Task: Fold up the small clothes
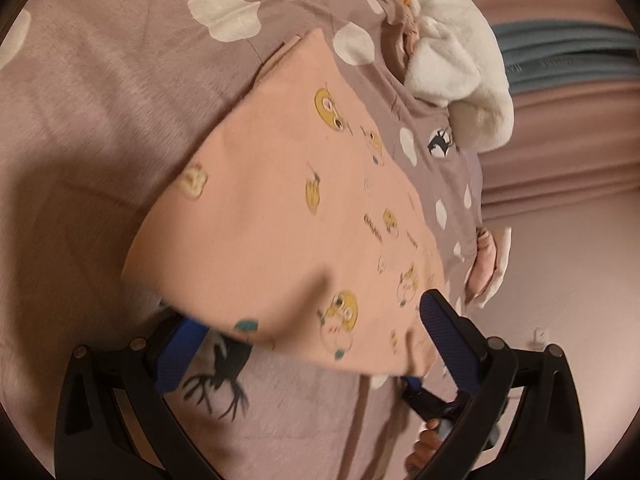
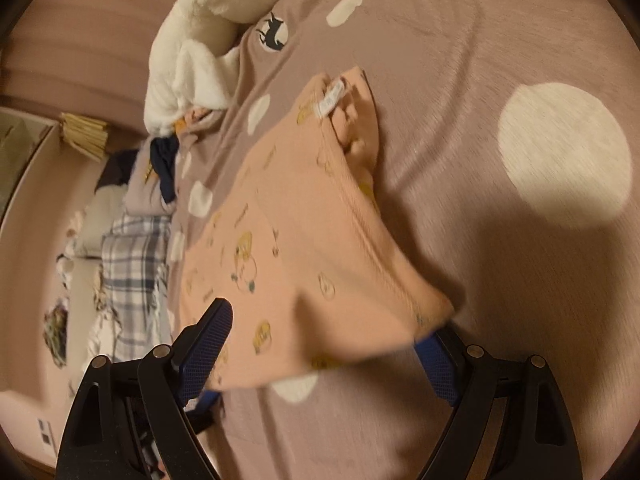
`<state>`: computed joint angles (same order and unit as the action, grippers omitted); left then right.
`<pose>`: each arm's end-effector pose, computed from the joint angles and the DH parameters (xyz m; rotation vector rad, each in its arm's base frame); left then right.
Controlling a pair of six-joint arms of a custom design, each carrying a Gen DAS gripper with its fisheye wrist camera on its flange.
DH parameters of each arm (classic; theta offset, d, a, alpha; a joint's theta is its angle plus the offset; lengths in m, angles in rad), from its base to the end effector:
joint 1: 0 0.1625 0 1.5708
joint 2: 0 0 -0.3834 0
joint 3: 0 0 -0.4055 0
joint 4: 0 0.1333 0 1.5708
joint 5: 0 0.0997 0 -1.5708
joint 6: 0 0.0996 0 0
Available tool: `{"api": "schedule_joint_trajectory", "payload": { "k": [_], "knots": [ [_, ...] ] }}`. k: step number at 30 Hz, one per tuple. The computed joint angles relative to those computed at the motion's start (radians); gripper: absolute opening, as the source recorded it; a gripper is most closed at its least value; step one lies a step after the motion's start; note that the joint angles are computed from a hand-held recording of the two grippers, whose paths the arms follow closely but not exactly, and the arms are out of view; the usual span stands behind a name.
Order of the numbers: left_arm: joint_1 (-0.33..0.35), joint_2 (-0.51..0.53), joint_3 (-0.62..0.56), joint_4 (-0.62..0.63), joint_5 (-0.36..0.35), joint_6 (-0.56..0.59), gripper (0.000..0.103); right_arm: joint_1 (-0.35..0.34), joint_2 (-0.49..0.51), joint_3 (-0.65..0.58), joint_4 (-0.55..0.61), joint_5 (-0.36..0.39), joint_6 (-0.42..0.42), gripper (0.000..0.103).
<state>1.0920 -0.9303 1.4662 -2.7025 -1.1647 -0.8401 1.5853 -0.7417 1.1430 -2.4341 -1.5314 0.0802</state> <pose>-0.1746 -0.7112 0.2431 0.7009 -2.8177 1.0687 0.1487 -0.7875 0.2185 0.0847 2.9994 -0.7021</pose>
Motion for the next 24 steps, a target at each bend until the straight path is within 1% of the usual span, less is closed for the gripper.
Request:
{"api": "schedule_joint_trajectory", "payload": {
  "k": [2, 4, 5, 6, 7, 8, 9, 10, 11, 12, 14, 15, 17, 19, 22, 24],
  "knots": [
    [0.008, 0.017, -0.021, -0.02, -0.004, -0.017, 0.102, 0.002, 0.013, -0.017, -0.006, -0.002, -0.006, 0.087],
    [0.011, 0.034, -0.049, -0.01, 0.006, -0.036, 0.101, 0.01, 0.03, -0.041, -0.002, -0.02, -0.015, 0.087],
    [0.011, 0.044, -0.068, 0.008, 0.014, -0.045, 0.099, 0.016, 0.04, -0.055, -0.002, -0.036, -0.02, 0.084],
    [0.008, 0.053, -0.091, 0.039, 0.035, -0.051, 0.087, 0.022, 0.051, -0.068, -0.004, -0.057, -0.026, 0.08],
    [0.003, 0.059, -0.113, 0.084, 0.06, -0.058, 0.059, 0.03, 0.063, -0.084, -0.005, -0.09, -0.032, 0.066],
    [-0.006, 0.07, -0.145, 0.172, 0.118, -0.078, 0.041, 0.038, 0.072, -0.098, -0.003, -0.13, -0.042, 0.041],
    [-0.012, 0.078, -0.166, 0.242, 0.164, -0.098, 0.015, 0.042, 0.082, -0.114, 0.006, -0.162, -0.047, 0.028],
    [-0.013, 0.082, -0.176, 0.271, 0.178, -0.099, 0.014, 0.046, 0.093, -0.135, 0.03, -0.191, -0.056, 0.016],
    [-0.017, 0.081, -0.168, 0.258, 0.185, -0.075, 0.012, 0.045, 0.095, -0.139, 0.045, -0.178, -0.065, 0.014],
    [-0.019, 0.078, -0.156, 0.233, 0.19, -0.06, 0.009, 0.043, 0.09, -0.129, 0.032, -0.173, -0.071, 0.013],
    [-0.025, 0.071, -0.135, 0.195, 0.193, -0.067, 0.007, 0.048, 0.071, -0.084, -0.024, -0.185, -0.104, 0.012],
    [-0.024, 0.062, -0.115, 0.149, 0.179, -0.078, 0.007, 0.048, 0.07, -0.08, -0.034, -0.183, -0.103, 0.012],
    [-0.019, 0.048, -0.093, 0.102, 0.144, -0.076, 0.006, 0.04, 0.053, -0.06, -0.045, -0.147, -0.094, 0.011],
    [-0.026, 0.033, -0.08, 0.11, 0.152, -0.073, 0.006, 0.026, 0.028, -0.036, -0.041, -0.094, -0.07, 0.011],
    [-0.042, 0.013, -0.051, 0.086, 0.163, -0.064, 0.005, 0.02, 0.005, -0.017, -0.047, -0.042, -0.066, 0.01],
    [-0.047, 0.003, -0.044, 0.082, 0.15, -0.062, 0.004, 0.024, -0.005, -0.003, -0.058, -0.027, -0.071, 0.01]
  ]
}}
